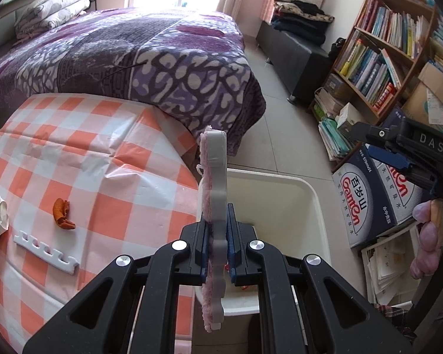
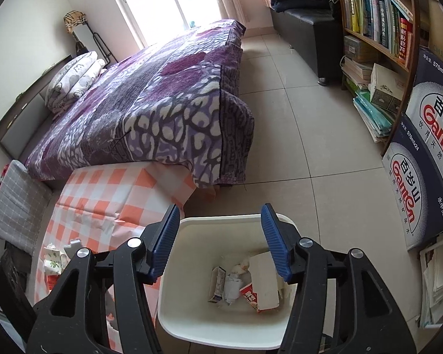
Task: Collect trash
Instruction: 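Open the right gripper to drop the gauze bundle while the left gripper drops the comb, then move both grippers back over the table toward the white foam strip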
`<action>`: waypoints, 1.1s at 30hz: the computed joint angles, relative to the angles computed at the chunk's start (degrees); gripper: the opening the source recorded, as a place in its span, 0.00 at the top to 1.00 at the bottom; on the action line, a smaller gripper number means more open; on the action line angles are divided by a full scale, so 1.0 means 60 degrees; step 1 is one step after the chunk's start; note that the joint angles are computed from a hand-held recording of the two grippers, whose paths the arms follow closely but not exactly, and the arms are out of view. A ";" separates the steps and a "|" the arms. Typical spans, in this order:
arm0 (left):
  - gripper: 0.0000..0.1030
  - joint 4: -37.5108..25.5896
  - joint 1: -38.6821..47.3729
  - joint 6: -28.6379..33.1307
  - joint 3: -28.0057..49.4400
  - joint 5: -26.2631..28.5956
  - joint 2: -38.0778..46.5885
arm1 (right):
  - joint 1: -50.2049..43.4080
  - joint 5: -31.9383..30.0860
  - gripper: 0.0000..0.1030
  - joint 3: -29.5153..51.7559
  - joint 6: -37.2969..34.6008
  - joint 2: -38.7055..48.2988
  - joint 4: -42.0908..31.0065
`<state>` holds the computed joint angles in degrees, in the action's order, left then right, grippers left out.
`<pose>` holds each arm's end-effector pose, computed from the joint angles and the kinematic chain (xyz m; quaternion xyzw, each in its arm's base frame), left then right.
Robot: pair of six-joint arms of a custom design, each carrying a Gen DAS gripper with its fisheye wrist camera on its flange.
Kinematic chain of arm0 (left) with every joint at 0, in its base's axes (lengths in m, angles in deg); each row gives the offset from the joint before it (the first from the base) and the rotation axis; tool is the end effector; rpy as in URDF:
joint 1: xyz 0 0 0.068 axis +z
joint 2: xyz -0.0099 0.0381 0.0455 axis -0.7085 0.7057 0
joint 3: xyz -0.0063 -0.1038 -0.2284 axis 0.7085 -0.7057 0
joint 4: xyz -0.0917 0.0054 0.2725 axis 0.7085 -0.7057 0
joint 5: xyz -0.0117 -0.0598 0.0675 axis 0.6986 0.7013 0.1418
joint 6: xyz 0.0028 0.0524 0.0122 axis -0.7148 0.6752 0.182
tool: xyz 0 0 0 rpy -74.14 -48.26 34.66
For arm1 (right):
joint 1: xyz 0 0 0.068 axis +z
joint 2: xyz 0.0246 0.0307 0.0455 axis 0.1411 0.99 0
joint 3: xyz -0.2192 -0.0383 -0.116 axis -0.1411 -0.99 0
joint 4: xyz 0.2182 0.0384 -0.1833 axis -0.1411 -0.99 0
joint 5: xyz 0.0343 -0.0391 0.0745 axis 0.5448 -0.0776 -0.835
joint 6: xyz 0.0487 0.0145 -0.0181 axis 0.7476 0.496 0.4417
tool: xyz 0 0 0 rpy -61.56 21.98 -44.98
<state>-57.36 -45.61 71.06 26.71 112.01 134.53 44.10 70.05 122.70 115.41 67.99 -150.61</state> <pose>0.2304 -0.0212 0.2081 0.3012 0.8928 -0.2173 0.2549 0.1348 0.0736 0.2402 0.3490 0.8651 0.0184 0.3598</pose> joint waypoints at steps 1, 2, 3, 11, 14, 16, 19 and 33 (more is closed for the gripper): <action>0.90 0.0025 -0.0205 -0.0084 -0.0111 -0.0045 -0.0103 | -0.0124 -0.0022 0.45 -0.0075 -0.0006 -0.0200 -0.0081; 0.90 0.0044 -0.0403 -0.0159 -0.0209 -0.0092 -0.0191 | -0.0232 -0.0033 0.43 -0.0129 -0.0002 -0.0366 -0.0159; 0.90 0.0045 -0.0588 -0.0217 -0.0292 -0.0129 -0.0266 | -0.0343 -0.0045 0.41 -0.0172 -0.0002 -0.0517 -0.0236; 0.80 -0.0304 -0.1707 -0.0439 -0.0788 -0.0151 -0.0765 | -0.1242 -0.0387 0.27 -0.0503 -0.0017 -0.1461 -0.0504; 0.42 -0.0266 -0.1704 -0.0592 -0.0918 -0.0295 -0.0906 | -0.1566 -0.0685 0.17 -0.0588 -0.0053 -0.1481 -0.0269; 0.40 -0.0289 -0.1559 -0.0578 -0.0829 -0.0413 -0.0764 | -0.1708 -0.0890 0.17 -0.0614 -0.0097 -0.1431 -0.0155; 0.34 -0.0066 -0.1115 -0.0781 -0.0653 -0.0771 -0.0420 | -0.1755 -0.1115 0.13 -0.0607 -0.0087 -0.1044 0.0173; 0.20 0.2069 0.2154 -0.3429 0.1850 -0.3772 0.4221 | -0.0885 -0.1720 0.11 0.0346 -0.0063 0.2265 0.2020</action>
